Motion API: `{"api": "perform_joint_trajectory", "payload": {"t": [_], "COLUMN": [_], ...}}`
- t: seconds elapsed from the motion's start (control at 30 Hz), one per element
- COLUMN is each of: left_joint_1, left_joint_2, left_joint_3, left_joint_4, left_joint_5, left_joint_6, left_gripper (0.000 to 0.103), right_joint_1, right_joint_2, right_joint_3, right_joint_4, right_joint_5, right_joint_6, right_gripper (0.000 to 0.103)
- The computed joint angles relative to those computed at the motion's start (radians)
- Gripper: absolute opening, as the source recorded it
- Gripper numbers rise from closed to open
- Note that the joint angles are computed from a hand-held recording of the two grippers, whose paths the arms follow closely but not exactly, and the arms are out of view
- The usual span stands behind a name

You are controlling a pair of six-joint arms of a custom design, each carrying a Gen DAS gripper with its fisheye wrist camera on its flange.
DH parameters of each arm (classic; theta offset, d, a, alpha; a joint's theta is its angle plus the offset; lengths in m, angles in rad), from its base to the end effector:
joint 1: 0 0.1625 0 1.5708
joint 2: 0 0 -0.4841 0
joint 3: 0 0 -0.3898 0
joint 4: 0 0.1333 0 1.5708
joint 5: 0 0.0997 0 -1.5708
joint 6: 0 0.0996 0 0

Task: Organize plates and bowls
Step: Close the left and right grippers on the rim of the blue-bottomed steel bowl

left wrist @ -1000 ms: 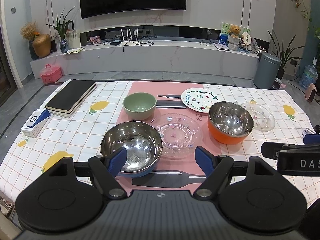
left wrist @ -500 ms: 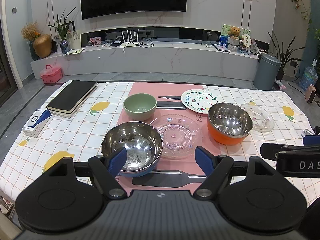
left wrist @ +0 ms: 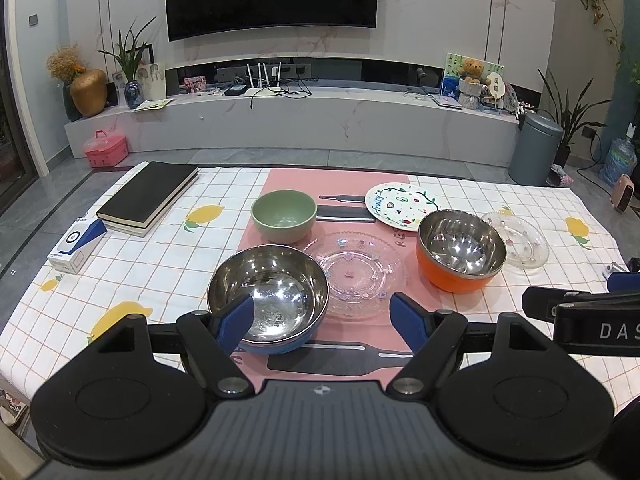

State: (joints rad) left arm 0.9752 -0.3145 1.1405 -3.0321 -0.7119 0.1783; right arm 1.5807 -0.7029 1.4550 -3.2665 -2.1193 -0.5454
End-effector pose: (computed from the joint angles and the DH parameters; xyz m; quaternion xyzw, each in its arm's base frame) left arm -0.3004 -0.8153 0.0325 0.2055 0.8489 -0.3597 0.3281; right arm 0.0891 -0.7805 0.2400 0.1167 -0.8584 0.3581 0.3484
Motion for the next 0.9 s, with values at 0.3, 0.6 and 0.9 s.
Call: {"api": "perform_joint_trajectory", "payload": {"t": [0.3,0.6,0.9], "left_joint_1": [0.013,0.062,0.169], "left_joint_2": [-0.043,-0.071,-0.064], "left_joint_3": [0.020,-0.060,-0.218], "left_joint_4": [-0.029,0.049,0.364], "left_joint_5": [-0.087,-0.080,-0.243], "left_joint_6": [0.047,0.066,-0.028], "left_gripper": [0.075,0.059,0.054], "right_joint_1": [0.012,0.014,0.025], "right_joint_2": [0.016,0.076,0.200], "right_joint_3": [-0.016,-0.054,-0.239], "right_joint_4": [-0.002,-0.120,0.088], "right_joint_5": [0.006,0.141,0.167], "right_joint_6": [-0.029,-0.111,-0.101], "right_gripper": [0.100,0.100,0.077]}}
